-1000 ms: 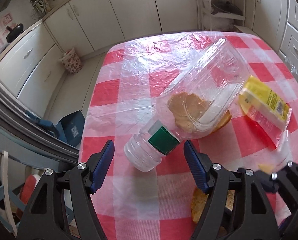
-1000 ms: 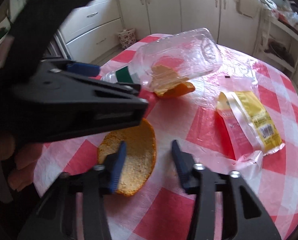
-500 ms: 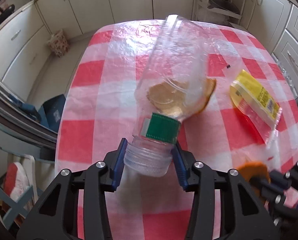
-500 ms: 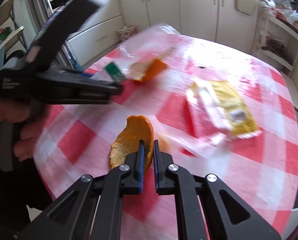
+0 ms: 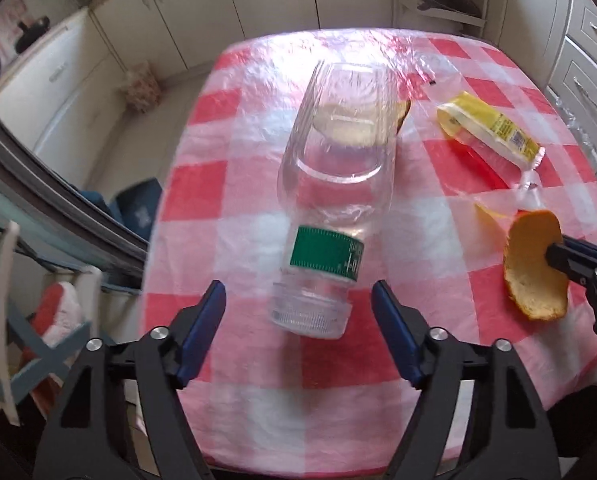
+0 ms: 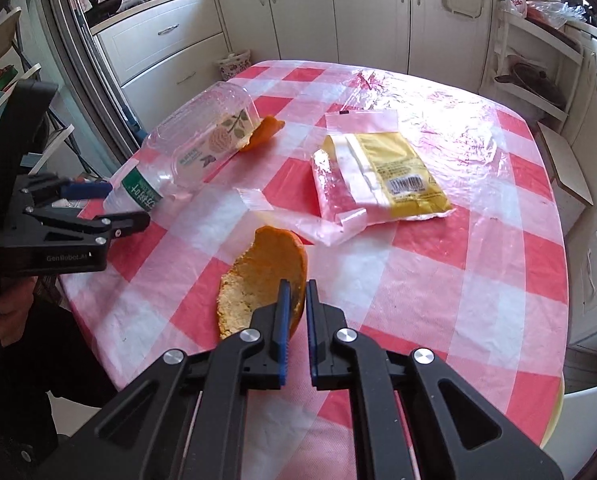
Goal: Collect trash
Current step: 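Carry the bottle and orange peel to the yellow bucket with both tools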
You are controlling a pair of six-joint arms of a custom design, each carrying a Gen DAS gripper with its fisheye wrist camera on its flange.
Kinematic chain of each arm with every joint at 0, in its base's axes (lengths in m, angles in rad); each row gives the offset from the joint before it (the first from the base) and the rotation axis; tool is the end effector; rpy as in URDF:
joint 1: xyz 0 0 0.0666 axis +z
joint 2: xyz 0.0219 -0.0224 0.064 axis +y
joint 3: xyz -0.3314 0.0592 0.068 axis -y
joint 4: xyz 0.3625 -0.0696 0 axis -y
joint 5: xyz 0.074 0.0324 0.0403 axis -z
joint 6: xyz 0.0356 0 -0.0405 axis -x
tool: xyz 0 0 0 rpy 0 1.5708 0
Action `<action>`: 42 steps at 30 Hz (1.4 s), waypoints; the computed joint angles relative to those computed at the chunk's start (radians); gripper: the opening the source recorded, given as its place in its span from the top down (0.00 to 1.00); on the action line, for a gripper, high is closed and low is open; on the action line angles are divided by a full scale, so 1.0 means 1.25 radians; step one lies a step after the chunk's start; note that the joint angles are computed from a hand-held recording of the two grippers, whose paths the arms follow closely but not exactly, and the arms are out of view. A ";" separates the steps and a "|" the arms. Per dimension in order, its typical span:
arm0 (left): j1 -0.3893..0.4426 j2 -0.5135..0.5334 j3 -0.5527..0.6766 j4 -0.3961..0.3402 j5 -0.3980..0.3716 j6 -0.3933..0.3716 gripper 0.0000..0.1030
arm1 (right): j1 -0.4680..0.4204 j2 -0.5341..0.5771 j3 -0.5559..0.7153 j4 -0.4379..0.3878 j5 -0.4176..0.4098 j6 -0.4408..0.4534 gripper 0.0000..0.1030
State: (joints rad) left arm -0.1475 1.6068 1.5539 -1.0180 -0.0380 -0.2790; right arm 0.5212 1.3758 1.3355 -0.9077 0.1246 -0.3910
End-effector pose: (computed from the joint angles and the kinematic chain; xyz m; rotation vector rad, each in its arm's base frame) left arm 0.5107 -0.0749 0.3439 0.5470 2.5865 0.0945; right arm 0.3928 0.2200 0.3654 -0.1135 2.5191 0.2162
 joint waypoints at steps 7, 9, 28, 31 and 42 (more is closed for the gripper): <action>-0.028 0.035 0.044 0.043 -0.042 0.024 0.22 | 0.000 0.008 -0.018 0.019 -0.009 -0.012 0.79; -0.031 0.055 0.069 0.044 -0.038 0.034 0.22 | -0.001 0.009 -0.021 0.021 -0.017 -0.020 0.78; -0.036 -0.083 -0.052 0.192 0.069 0.083 0.45 | -0.008 -0.051 -0.049 0.039 0.029 -0.020 0.94; -0.060 -0.118 -0.084 0.230 0.066 0.071 0.45 | -0.017 -0.077 -0.068 0.037 0.043 -0.027 0.94; -0.165 -0.164 -0.119 0.239 0.076 0.068 0.44 | -0.078 -0.218 -0.170 0.025 0.087 -0.072 0.94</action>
State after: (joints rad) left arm -0.3543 1.4016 1.4045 -0.7199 0.0569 -0.1936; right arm 0.4238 1.1030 1.1227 -0.8769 0.2333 -0.4809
